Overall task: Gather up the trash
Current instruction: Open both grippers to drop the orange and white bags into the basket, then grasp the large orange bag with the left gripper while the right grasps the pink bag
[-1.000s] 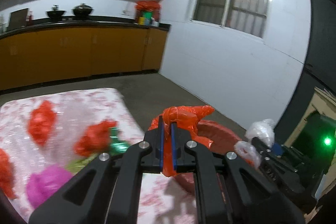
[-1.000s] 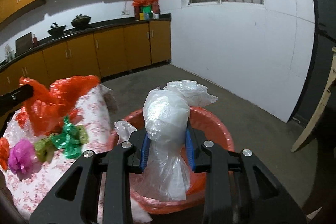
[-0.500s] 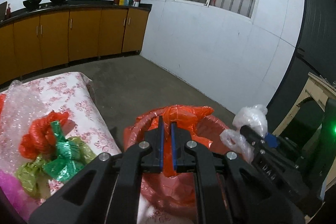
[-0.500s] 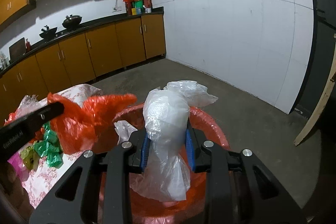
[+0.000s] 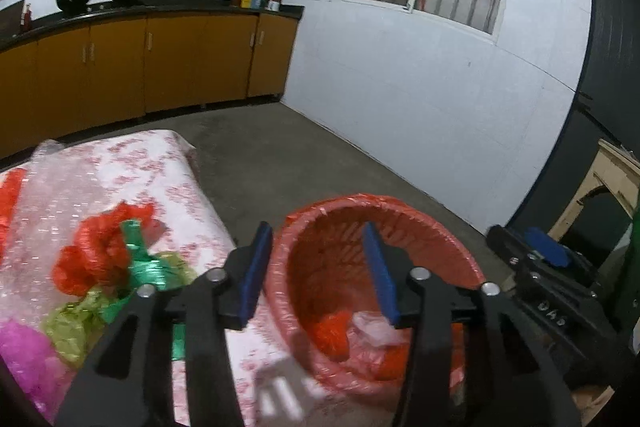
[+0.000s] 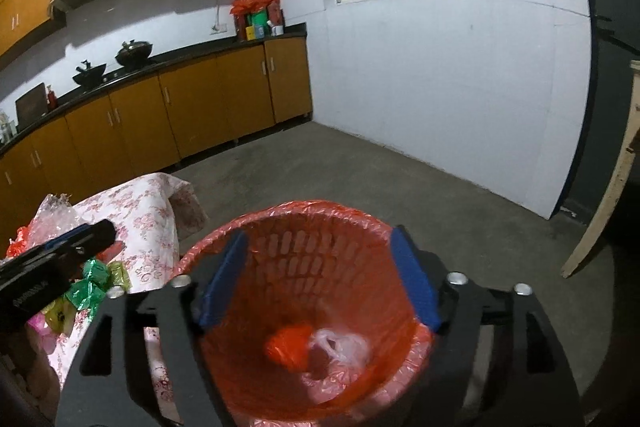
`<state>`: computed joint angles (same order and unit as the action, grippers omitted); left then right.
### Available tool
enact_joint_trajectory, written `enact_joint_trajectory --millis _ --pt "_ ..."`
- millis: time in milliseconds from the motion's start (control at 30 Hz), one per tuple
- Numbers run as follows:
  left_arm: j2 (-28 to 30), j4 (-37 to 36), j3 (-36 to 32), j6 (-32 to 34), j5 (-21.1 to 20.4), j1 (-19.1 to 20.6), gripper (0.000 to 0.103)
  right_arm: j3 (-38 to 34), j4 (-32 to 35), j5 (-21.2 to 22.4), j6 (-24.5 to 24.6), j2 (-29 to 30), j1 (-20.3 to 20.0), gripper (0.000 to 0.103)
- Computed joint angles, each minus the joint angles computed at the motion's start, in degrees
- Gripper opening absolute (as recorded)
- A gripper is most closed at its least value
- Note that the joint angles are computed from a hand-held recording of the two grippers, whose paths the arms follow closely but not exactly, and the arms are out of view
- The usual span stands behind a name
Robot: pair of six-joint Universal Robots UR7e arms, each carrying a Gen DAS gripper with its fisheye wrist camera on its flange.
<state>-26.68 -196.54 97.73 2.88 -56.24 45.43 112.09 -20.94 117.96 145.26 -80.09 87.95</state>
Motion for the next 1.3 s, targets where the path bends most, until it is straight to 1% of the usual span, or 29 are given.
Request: enact_joint_trajectory --millis 67,133,200,233,333,500,600,700,800,867,933,1000,1067,1100,1200,1267,1300 --pt "-0.78 -1.29 1.23 0.15 1.43 -0.27 0.058 0.73 -1.84 0.77 -1.06 -0.40 0.58 0.087" --pt "-2.00 -3.23 3.27 0.35 3.72 -0.74 0.066 1.66 -3.80 1.53 -2.06 -0.91 1.22 0.093" --pt "-2.94 -5.01 5.01 0.92 6.24 -1.18 0.071 2.78 -6.38 2.44 -3.27 -1.23 2.23 0.099" --pt "-3.61 -6.24 6.28 1.23 7.73 -1.44 0.075 2.95 -7.04 2.67 -3.65 -1.20 2.64 0.099" --pt "-5.78 -9.15 9.91 1.43 12.09 -2.08 0.082 3.59 -8.48 3.25 -4.22 -0.95 3.85 0.101" --pt "-9.69 -13.08 16.35 0.78 19.76 -2.94 0.088 3.46 -8.36 3.64 -5.04 0.78 6.02 0.101" --pt "-12.41 -14.95 20.26 0.36 24.13 -2.92 0.089 3.23 -8.05 3.38 -5.70 2.57 7.45 0.101" --pt "-14.78 -18.17 23.87 2.16 29.34 -2.51 0.090 3.09 -7.58 3.13 -6.79 4.44 8.92 0.101" --pt "-16.14 -22.53 26.33 5.80 35.25 -1.27 0.090 3.04 -7.84 3.45 -8.01 6.28 10.32 0.101" --pt "-17.49 -23.98 27.11 7.20 39.40 0.86 0.090 2.63 -6.84 3.38 -7.30 7.31 10.91 0.101" --pt "-19.63 -22.47 27.75 5.84 40.74 3.24 0.090 1.94 -5.80 3.32 -6.27 8.48 11.52 0.101" --pt "-22.35 -17.54 28.65 1.13 40.85 5.54 0.090 1.16 -4.60 3.18 -5.24 9.71 12.19 0.101" --pt "-24.13 -13.86 28.68 -2.03 40.25 7.49 0.090 0.51 -3.98 3.18 -4.80 11.01 12.93 0.101" --pt "-25.04 -11.27 28.34 -3.67 39.29 8.86 0.090 0.15 -3.67 3.21 -4.82 11.73 13.35 0.101" --pt "-26.53 -5.25 27.66 -7.63 37.74 10.89 0.090 -0.90 -2.82 3.31 -5.39 13.56 14.39 0.101" --pt "-27.21 -1.70 26.86 -9.37 36.40 12.20 0.090 -1.28 -2.69 3.44 -5.67 14.58 14.90 0.101" --pt "-27.24 -1.58 26.85 -9.22 36.03 12.73 0.090 -1.56 -2.42 3.53 -5.68 15.01 15.15 0.101"
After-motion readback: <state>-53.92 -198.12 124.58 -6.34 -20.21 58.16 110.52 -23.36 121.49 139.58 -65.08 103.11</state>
